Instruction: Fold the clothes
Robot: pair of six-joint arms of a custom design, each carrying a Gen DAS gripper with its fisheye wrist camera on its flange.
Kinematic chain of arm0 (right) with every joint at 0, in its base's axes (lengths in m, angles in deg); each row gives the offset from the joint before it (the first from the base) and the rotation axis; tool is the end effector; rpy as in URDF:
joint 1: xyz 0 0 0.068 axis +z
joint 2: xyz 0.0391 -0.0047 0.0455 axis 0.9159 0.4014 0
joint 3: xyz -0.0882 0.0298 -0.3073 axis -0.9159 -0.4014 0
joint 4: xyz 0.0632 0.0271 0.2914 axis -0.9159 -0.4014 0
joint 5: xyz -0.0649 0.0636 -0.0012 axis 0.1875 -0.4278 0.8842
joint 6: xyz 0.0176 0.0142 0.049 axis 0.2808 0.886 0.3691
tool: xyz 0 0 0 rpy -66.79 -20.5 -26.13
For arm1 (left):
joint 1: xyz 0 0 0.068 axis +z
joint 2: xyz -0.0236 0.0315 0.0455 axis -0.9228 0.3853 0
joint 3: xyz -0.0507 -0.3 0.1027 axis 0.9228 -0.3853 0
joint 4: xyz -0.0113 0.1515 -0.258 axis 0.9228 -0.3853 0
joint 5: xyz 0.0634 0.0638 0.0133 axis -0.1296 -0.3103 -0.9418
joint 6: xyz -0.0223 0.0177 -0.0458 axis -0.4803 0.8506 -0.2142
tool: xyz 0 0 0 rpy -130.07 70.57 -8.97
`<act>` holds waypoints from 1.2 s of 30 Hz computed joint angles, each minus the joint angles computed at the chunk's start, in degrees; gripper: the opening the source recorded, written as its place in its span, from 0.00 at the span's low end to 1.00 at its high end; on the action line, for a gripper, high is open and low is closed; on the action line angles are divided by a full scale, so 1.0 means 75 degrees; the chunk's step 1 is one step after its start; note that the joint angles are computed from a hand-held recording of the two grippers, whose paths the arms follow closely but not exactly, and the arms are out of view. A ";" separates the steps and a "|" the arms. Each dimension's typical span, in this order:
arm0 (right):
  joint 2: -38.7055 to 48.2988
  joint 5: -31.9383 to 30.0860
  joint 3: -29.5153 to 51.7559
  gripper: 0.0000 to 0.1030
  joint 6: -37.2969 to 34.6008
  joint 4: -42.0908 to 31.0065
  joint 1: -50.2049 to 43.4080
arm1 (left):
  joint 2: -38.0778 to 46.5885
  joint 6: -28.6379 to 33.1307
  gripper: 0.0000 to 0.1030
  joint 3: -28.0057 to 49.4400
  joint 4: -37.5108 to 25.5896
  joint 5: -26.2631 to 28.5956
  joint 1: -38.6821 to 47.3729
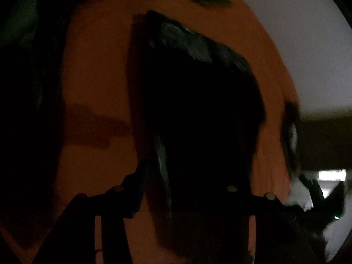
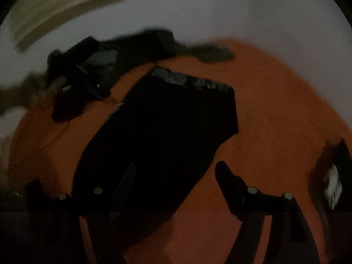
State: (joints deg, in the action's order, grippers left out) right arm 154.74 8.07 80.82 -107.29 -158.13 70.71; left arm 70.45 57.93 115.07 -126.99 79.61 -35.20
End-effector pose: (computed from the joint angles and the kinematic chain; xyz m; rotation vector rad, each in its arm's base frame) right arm 0.2420 0.0362 0.3951 -1.4428 2.2898 0.5357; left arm 0.2407 0.1307 0.2359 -0.2022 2.9495 -0.8220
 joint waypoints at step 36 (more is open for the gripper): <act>0.3405 -0.2769 0.2109 0.41 0.2396 0.0890 0.0017 | -0.2317 0.2922 0.49 0.0424 -0.1112 0.0494 0.1051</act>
State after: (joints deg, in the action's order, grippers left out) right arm 180.28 -12.70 96.64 -89.32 -151.46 70.84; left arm 53.07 79.85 118.25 -135.33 83.31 -27.31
